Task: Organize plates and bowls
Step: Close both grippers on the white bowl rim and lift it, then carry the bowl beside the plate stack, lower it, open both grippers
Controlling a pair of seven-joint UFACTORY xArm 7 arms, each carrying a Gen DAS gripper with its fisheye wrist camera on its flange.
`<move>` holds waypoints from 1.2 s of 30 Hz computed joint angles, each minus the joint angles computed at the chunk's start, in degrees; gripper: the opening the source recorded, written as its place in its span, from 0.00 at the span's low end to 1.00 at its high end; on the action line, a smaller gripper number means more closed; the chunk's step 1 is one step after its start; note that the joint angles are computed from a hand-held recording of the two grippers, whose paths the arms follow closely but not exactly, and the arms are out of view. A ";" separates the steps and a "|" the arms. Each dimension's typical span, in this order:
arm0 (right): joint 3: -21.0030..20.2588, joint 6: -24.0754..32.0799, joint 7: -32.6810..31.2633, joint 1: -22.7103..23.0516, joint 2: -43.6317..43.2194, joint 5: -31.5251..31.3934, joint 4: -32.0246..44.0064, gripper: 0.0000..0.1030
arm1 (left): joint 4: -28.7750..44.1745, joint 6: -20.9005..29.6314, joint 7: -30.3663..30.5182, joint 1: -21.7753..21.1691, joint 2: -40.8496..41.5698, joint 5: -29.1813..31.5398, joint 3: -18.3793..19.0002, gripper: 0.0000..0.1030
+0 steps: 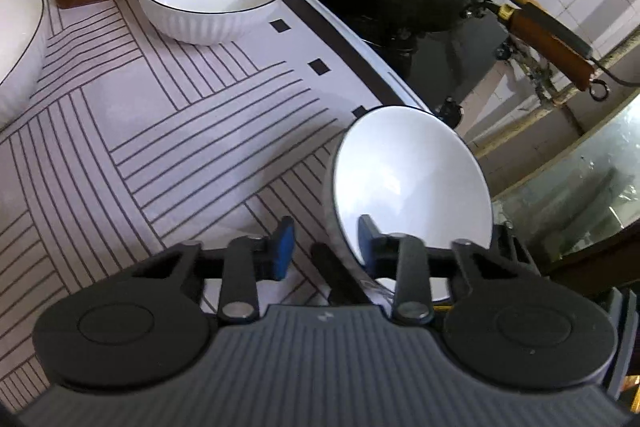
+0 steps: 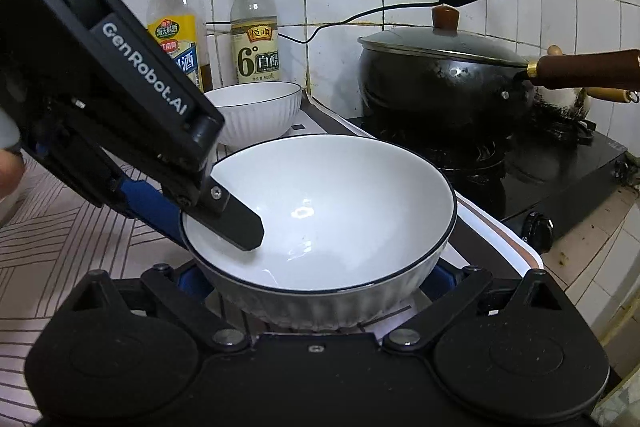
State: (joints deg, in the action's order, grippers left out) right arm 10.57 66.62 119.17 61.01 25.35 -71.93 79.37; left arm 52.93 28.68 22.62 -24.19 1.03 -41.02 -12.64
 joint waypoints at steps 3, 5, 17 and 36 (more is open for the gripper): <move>0.01 0.51 -0.38 0.57 0.52 -0.31 0.79 0.97 | -0.68 -0.52 -1.12 -0.33 -0.93 1.89 -0.16 0.17; -0.05 0.20 0.23 0.71 0.38 -0.43 0.84 0.97 | -1.34 -0.53 -1.24 -0.48 -1.87 2.37 0.02 0.17; -0.86 -0.23 -2.93 3.50 2.99 -1.84 7.18 0.97 | -5.30 7.72 -2.07 1.11 -10.32 1.31 4.92 0.18; -9.00 -18.90 -21.00 7.81 16.77 -3.84 27.35 0.96 | -16.32 12.82 -7.15 7.76 -24.77 10.93 13.28 0.18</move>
